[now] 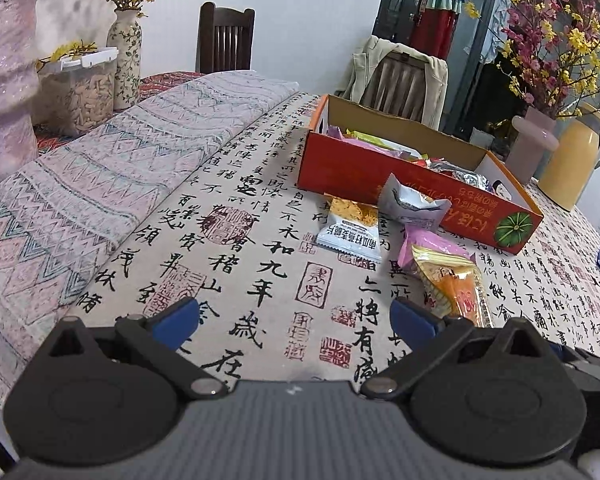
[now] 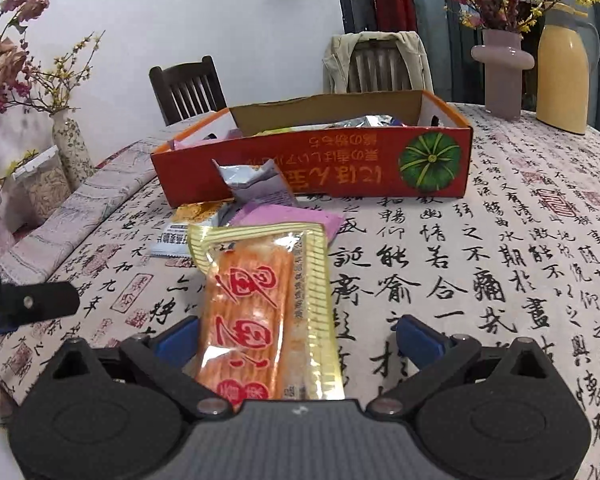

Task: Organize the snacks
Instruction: 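Grasp the orange-and-gold wafer pack with the right tool, then lift the wafer pack with the right tool while the left tool grasps the cracker packet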

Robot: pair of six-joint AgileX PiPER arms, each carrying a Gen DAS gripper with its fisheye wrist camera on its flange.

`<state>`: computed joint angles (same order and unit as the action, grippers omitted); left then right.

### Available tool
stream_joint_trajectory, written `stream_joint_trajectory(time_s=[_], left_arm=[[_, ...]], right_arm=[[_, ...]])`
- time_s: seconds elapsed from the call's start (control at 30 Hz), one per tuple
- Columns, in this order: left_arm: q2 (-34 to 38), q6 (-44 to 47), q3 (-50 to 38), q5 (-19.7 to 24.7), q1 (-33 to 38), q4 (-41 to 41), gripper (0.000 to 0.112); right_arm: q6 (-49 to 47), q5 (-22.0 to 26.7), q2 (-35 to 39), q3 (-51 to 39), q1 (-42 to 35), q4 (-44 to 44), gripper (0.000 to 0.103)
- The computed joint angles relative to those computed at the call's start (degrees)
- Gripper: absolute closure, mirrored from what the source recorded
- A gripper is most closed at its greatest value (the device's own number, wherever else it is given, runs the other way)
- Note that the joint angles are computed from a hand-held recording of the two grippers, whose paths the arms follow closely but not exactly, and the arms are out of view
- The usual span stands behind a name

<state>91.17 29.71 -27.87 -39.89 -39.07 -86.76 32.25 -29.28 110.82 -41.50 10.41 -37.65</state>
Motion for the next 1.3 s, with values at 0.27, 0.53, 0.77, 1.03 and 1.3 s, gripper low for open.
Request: stream_joint_trajectory(time_s=[0.27, 0.53, 0.77, 1.03, 1.3], left_arm=[[1.0, -1.6, 0.1, 1.0, 0.5, 1.6, 0.009], [1.9, -2.8, -0.2, 1.4, 1.0, 3.2, 0.009], [3.7, -3.3, -1.9, 2.4, 2.9, 5.1, 0.009], [5.8, -0.8, -5.4, 3.8, 6.7, 6.4, 0.009], [10.3, 6.1, -12.8, 6.0, 10.7, 6.1, 0.009]], right_arm=[[-4.7, -2.7, -0.5, 1.9, -0.4, 1.3, 0.055], [-2.7, -8.3, -1.2, 3.7, -3.7, -3.0, 0.067], [-2.8, -12.8, -2.4, 4.9, -7.8, -4.1, 0.067], [-3.0, -12.3, -1.1, 0.7, -12.0, -1.4, 0.067], [-3.4, -9.8, 2.4, -6.4, -15.0, 3.2, 0.067]])
